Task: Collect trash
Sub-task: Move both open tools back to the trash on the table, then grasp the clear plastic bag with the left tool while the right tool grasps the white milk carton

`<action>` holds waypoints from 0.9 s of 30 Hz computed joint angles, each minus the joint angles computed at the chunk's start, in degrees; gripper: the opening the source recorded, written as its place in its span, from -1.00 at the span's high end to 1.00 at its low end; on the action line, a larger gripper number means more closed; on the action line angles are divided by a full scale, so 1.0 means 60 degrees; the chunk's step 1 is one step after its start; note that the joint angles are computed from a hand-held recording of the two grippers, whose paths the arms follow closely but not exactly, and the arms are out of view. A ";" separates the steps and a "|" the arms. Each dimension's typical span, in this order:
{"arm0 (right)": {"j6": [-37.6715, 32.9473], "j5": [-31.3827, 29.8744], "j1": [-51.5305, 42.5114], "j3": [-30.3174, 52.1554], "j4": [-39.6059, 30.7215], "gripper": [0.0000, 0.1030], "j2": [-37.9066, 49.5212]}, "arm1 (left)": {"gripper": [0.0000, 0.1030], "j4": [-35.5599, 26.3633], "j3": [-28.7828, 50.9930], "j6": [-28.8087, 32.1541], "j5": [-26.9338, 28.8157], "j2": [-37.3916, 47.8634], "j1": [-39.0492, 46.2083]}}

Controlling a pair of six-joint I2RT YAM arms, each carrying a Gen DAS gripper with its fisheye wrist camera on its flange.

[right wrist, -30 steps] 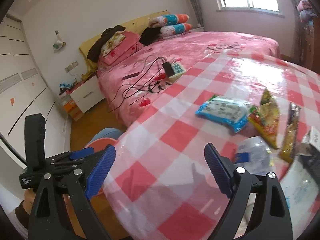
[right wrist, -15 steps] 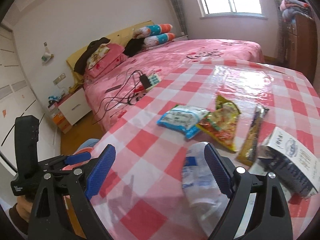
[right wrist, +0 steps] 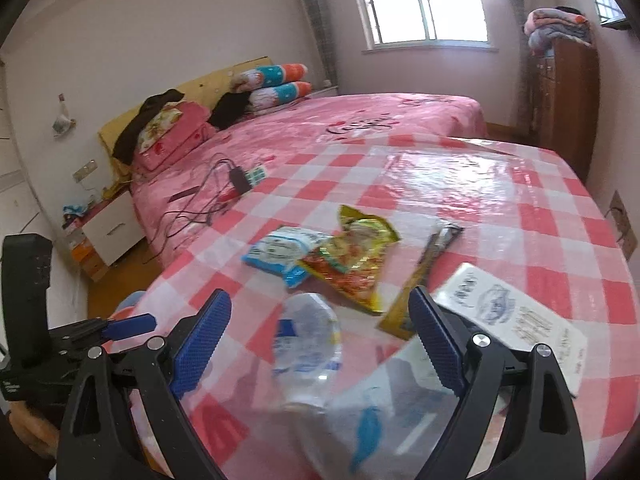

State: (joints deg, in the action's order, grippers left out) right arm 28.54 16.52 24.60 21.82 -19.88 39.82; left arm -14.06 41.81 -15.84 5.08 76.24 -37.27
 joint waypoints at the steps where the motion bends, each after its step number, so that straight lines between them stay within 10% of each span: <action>1: -0.0058 -0.0006 -0.0147 -0.0043 -0.0078 -0.73 -0.0116 | -0.63 0.0002 0.0045 -0.0032 -0.0027 0.0067 -0.0094; 15: -0.1980 -0.2118 -0.4238 -0.0489 -0.0956 -0.73 -0.1533 | -0.63 -0.0022 0.0940 -0.0886 -0.0039 0.1252 -0.1572; 27: -0.5509 -0.8735 -1.1289 -0.0007 -0.1097 -0.73 0.0938 | -0.63 -0.0023 0.1883 -0.1944 0.0593 0.2455 -0.2103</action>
State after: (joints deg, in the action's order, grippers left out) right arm -4.52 -35.89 -43.13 21.78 -26.46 45.45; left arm -14.20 53.10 -27.51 8.64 90.97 -49.89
